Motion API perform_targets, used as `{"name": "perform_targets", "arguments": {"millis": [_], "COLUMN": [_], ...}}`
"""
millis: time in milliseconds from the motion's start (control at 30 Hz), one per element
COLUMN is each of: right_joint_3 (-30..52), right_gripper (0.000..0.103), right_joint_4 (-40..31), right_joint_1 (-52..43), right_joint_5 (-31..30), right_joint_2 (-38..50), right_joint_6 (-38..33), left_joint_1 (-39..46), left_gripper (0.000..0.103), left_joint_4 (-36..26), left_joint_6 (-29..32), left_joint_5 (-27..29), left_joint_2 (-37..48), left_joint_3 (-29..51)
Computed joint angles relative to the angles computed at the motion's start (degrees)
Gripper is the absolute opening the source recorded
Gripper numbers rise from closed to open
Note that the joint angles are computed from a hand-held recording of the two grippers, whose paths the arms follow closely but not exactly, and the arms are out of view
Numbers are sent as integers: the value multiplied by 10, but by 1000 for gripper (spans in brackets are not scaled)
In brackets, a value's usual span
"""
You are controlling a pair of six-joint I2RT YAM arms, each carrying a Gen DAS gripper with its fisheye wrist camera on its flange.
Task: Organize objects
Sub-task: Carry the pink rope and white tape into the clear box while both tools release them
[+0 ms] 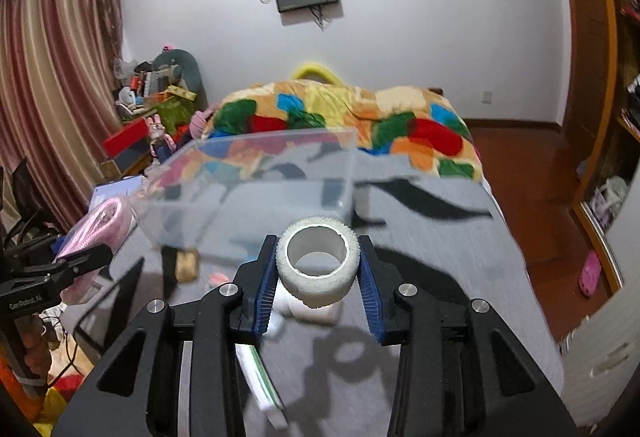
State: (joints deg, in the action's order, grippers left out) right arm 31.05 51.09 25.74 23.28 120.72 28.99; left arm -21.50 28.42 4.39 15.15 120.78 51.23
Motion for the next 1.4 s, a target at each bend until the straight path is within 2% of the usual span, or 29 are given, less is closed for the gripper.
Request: {"name": "perform_targets", "arguments": {"millis": [100,200,367,533,700,867,1000,1133,1333,1400], "right_joint_3": [40,97,199,326,419,450,436,399,301,256], "right_gripper": [35,35,35,35,35,35,36,46,48,49], "right_joint_4": [-37,-83,-172,-297,-380,-409,-404,-377,-309,-275], "right_joint_1": [-12,-30,-51,-76,-88,-80,-76,-69,-55,-53], "right_joint_5": [-7,-26,-53,-96,-126,-120,-113,-110,-94,-94], "right_joint_2": [-9,-5,32,96,155,173,162,132,71,51], "right_joint_6": [-20,-35,-50,-58,-66,-78,-79,-78,-75,-67], "left_joint_1": [3,-3,-1,-13,-26,-28,-25,-23,-28,-27], "left_gripper": [58,58,58,58,58,58,59,63,73,74], "left_joint_4": [-35,-74,-181,-302,-355,-389,-391,-314,-181,-157], "left_joint_6": [-7,-8,-19,-13,8,9,8,13,39,45], "left_joint_5": [8,-22,-14,-20,-34,-39,-35,-37,-61,-58], "left_joint_2": [20,62,138,217,258,275,268,208,114,98], "left_joint_3": [62,145,293,439,509,546,539,444,272,235]}}
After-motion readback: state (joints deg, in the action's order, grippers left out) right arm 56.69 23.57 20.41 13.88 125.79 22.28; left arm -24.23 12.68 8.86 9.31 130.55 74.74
